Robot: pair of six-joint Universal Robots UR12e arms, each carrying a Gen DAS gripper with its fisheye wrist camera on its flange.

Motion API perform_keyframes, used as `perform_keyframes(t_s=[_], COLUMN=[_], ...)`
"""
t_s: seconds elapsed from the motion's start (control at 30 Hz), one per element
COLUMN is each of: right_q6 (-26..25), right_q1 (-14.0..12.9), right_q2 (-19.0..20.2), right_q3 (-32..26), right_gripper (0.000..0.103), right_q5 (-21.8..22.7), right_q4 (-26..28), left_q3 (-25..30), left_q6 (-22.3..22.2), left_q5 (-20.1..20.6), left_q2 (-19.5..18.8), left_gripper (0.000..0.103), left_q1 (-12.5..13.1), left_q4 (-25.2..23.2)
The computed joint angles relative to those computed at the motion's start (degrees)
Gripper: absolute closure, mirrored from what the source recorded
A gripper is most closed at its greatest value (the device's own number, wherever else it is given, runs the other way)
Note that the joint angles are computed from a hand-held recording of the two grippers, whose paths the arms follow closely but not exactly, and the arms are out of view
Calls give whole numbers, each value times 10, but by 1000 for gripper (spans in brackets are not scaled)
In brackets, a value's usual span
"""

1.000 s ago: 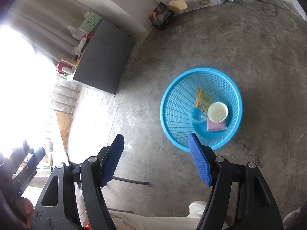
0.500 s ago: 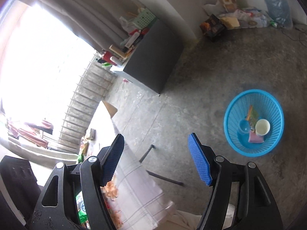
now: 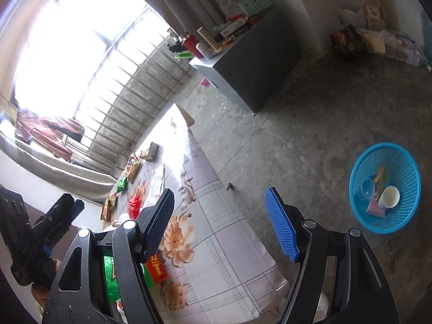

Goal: Collect trash

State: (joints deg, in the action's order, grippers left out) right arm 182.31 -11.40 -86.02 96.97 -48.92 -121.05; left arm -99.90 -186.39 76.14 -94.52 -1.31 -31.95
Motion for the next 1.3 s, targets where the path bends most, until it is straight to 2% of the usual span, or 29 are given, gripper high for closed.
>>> perform_keyframes(t_s=[0.2, 0.37, 0.43, 0.57, 0.63, 0.73, 0.87, 0.93, 1.0, 1.07, 1.1, 1.2, 1.3], right_q6=[-76, -123, -144, -168, -180, -196, -222, -239, -254, -273, -279, -281, -277], right_q1=[45, 94, 115, 157, 175, 193, 213, 219, 222, 226, 227, 220, 211], right_q2=[23, 54, 65, 89, 102, 116, 132, 135, 133, 128, 126, 122, 121], right_q3=[-33, -71, -85, -112, -127, -138, -147, -146, -135, -124, -119, -114, -111], right_gripper=[36, 36, 36, 38, 39, 42, 51, 61, 65, 75, 84, 99, 103], right_q5=[10, 0, -7, -59, -90, -128, -167, -185, -197, -217, -227, -219, -205], right_q4=[70, 116, 120, 98, 91, 78, 69, 68, 51, 26, 16, 19, 25], left_q3=[-40, -63, -68, -62, -46, -15, 35, 55, 71, 85, 91, 110, 125], left_q6=[-2, -23, -24, -17, 12, 46, 66, 66, 58, 60, 62, 76, 102], left_q5=[-10, -16, -14, -8, -7, 17, 16, 22, 21, 23, 30, 54, 93], left_q2=[35, 49, 51, 46, 37, 16, -18, -36, -52, -67, -73, -92, -108], left_gripper=[24, 23, 23, 23, 24, 24, 24, 24, 26, 26, 27, 27, 27], left_q1=[65, 108, 121, 139, 141, 136, 131, 127, 124, 120, 117, 107, 94], left_q4=[17, 6, 1, -20, -49, -82, -159, -193, -215, -236, -243, -268, -287])
